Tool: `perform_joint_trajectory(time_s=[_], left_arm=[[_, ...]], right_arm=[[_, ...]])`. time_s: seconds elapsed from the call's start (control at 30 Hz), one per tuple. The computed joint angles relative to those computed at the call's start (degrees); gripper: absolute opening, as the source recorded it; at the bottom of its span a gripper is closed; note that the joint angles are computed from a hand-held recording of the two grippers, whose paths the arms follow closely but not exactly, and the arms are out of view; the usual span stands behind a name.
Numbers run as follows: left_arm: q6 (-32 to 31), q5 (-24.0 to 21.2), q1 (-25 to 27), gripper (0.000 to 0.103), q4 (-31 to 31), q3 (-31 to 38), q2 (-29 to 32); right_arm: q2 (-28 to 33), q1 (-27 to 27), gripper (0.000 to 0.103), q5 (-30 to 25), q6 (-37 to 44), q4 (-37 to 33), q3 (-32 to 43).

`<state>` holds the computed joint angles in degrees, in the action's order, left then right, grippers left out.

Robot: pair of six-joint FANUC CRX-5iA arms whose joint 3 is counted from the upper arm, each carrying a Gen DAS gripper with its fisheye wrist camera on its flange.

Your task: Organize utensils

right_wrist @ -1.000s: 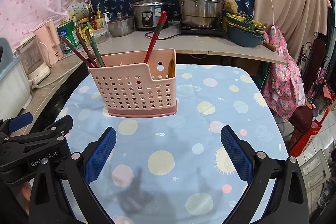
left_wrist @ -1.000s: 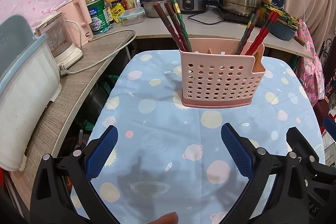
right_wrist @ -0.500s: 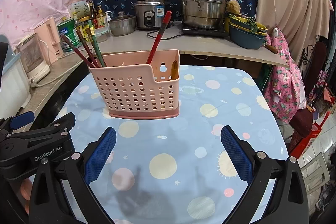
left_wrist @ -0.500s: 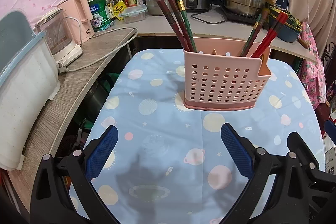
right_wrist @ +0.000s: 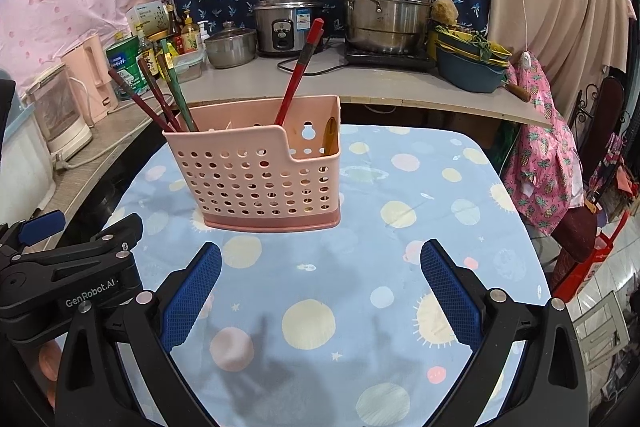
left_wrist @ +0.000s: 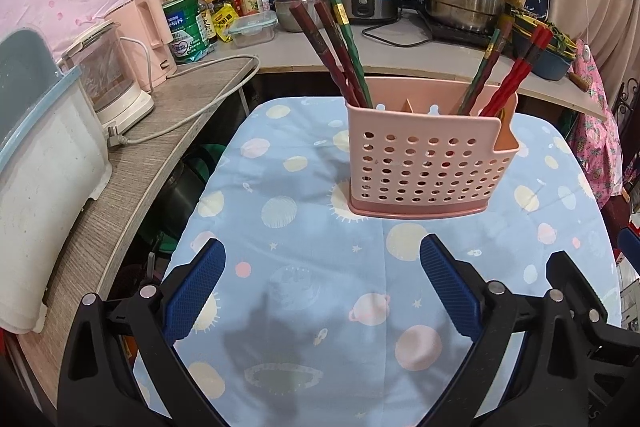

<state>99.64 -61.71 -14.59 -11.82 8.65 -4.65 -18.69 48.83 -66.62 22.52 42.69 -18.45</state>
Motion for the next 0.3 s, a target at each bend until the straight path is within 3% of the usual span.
perform_joint_trajectory(time_s=[0.3], left_arm=[[0.26,0.35,-0.29,0.093,-1.06,1.22,-0.09]], right_arm=[[0.38,-1.09,0.096,1.61,0.33,0.70,1.08]])
